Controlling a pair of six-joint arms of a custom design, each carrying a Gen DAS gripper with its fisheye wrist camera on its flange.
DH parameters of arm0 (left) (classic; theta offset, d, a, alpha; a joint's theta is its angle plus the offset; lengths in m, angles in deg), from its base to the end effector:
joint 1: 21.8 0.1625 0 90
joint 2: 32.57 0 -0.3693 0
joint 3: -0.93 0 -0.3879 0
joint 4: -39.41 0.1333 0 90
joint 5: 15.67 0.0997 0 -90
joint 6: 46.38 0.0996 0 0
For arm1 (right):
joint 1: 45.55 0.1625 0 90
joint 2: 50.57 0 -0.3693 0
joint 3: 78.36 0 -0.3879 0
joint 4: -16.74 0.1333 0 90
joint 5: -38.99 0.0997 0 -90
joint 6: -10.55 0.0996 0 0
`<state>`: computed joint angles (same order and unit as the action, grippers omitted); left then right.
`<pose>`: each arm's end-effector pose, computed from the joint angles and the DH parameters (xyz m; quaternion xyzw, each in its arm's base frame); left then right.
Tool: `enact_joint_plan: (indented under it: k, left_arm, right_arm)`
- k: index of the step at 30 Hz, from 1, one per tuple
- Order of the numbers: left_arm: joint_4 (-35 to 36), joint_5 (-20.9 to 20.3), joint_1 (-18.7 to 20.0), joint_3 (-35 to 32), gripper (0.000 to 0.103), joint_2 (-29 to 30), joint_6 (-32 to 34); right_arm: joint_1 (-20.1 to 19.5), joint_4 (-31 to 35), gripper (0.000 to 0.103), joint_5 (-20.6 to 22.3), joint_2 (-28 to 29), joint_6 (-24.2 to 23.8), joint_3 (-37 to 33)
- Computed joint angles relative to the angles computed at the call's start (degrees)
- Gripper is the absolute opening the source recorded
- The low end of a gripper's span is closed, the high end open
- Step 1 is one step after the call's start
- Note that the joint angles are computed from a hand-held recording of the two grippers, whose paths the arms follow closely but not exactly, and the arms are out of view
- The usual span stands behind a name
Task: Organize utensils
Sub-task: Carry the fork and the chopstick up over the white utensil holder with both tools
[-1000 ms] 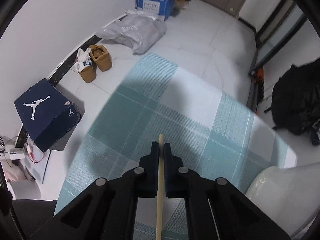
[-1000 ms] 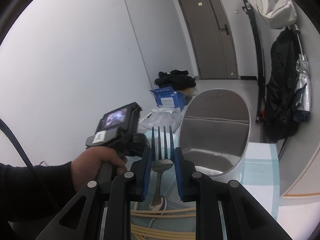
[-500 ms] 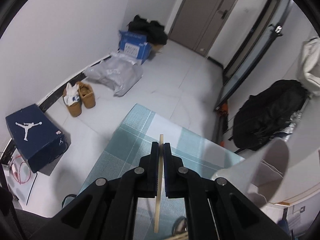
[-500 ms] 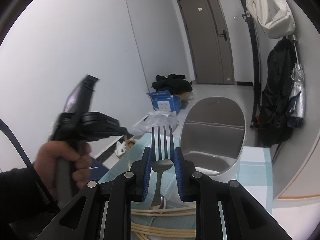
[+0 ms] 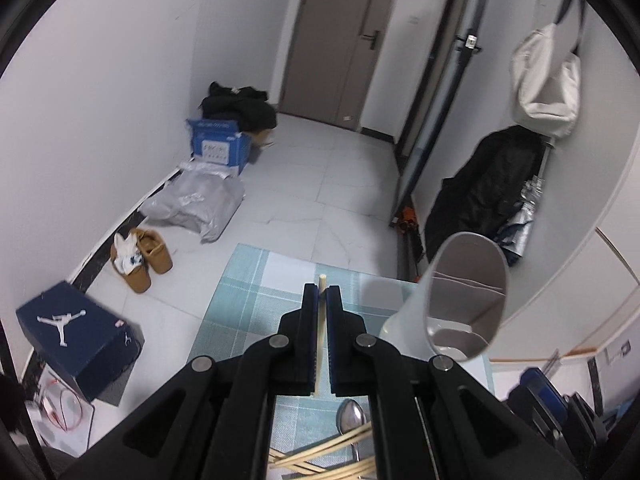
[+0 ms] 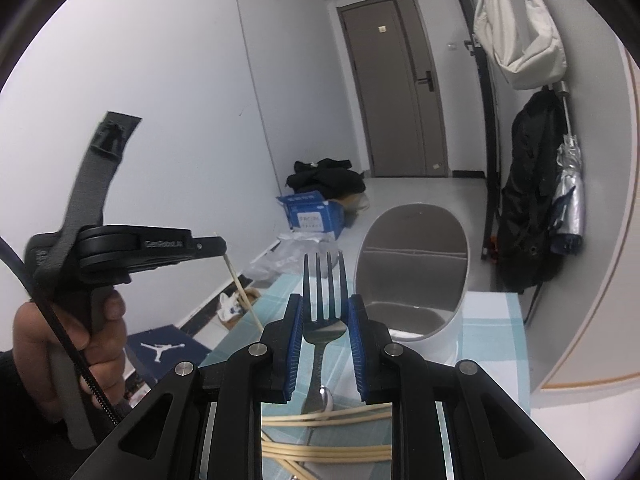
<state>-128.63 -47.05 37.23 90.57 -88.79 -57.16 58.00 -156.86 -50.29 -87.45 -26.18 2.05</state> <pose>-0.1403 -0.6581 0.2889 -0.0416 0.8268 -0.4707 0.3052 0.2988 -0.6656 0.1049 0.4011 -0.8496 0.3368 0.0630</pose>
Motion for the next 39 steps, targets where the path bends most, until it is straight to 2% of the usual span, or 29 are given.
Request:
enact_joint_plan:
  k: [11, 20, 27, 34, 39]
  left_arm:
    - [-1.56, -1.56, -3.73, 0.75, 0.0, -2.34, 6.39]
    - [2.36, -6.27, -4.68, -5.37, 0.0, -1.57, 7.85]
    - [3.38, -9.44, -4.82, -12.22, 0.0, 1.36, 11.0]
    - [5.85, -12.61, -3.38, -20.75, 0.0, 6.63, 13.2]
    - [10.59, -14.29, -2.06, -25.59, 0.0, 9.66, 12.73]
  right_arm:
    - [0.57, -0.2, 0.021, 0.88, -1.9, 2.28, -0.31]
    - [1.59, 3.49, 0.021, 1.54, -0.99, 1.98, -7.36]
    - [1.82, 7.46, 0.021, 1.88, 2.04, 2.74, -16.9]
    - [1.86, 11.34, 0.021, 1.37, 8.19, 3.05, -29.34]
    - [1.32, 13.57, 0.021, 0.85, 13.55, 3.14, -38.07]
